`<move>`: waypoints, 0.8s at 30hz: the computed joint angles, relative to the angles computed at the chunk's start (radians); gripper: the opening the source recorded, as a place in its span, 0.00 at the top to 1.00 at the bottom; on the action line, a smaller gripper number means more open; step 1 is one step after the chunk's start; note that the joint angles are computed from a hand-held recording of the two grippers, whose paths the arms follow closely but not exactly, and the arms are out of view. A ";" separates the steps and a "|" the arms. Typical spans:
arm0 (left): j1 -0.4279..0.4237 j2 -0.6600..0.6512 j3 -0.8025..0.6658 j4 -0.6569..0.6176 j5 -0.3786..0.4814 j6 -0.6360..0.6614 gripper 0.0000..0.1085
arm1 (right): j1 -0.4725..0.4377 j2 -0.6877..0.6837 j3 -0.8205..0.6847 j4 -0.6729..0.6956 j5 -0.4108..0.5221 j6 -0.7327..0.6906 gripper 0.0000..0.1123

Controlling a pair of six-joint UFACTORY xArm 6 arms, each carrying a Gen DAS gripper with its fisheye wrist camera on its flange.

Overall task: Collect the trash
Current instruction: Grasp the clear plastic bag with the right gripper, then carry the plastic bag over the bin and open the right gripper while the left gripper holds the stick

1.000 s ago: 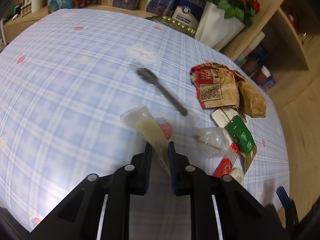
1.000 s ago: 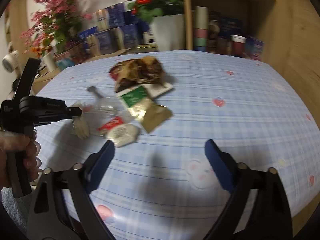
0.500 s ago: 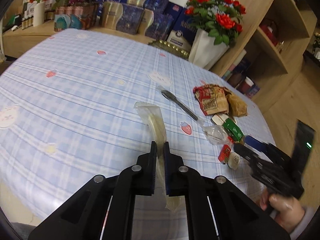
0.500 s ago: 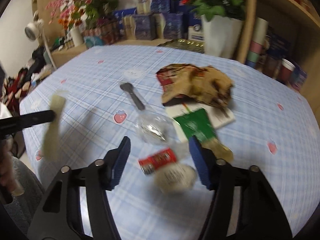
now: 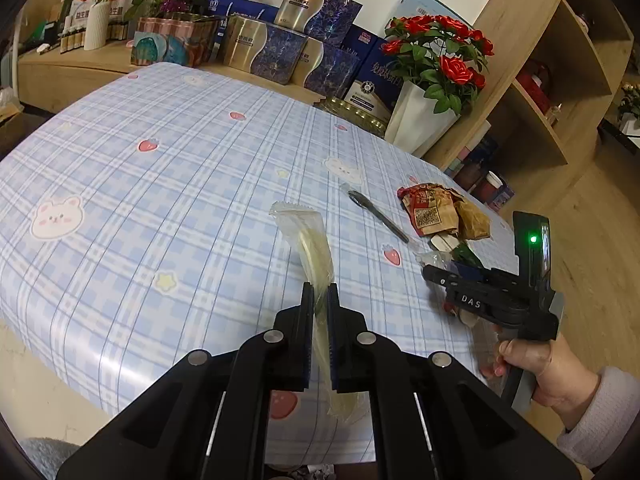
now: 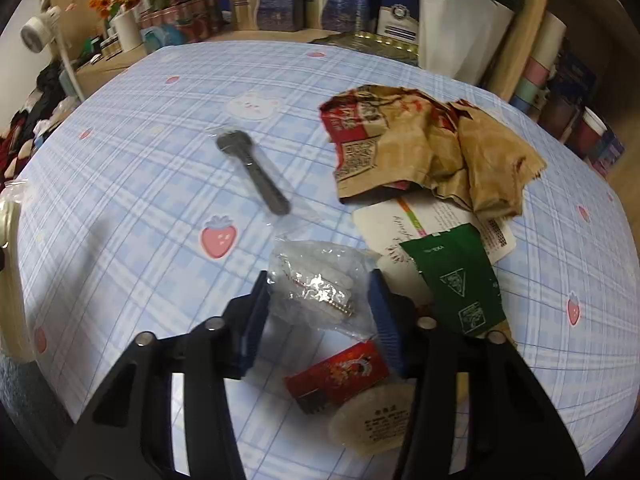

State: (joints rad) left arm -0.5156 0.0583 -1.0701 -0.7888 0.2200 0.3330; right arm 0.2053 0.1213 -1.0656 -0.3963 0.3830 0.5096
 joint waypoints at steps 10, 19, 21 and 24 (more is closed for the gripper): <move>-0.003 -0.058 0.054 -0.077 0.003 0.066 0.94 | 0.042 -0.100 0.070 -0.089 -0.023 0.062 0.71; -0.010 -0.124 0.122 -0.059 0.006 0.072 0.94 | 0.085 -0.200 0.151 -0.168 -0.041 0.171 0.72; -0.013 -0.142 0.137 -0.040 0.003 0.067 0.94 | 0.094 -0.238 0.185 -0.188 -0.045 0.212 0.72; -0.023 -0.169 0.163 -0.037 -0.002 0.071 0.94 | 0.107 -0.292 0.230 -0.217 -0.048 0.264 0.72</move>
State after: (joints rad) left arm -0.5382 -0.1103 -0.9068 -0.8260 0.2183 0.4041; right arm 0.3121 -0.1708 -0.8355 -0.6128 0.3354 0.7734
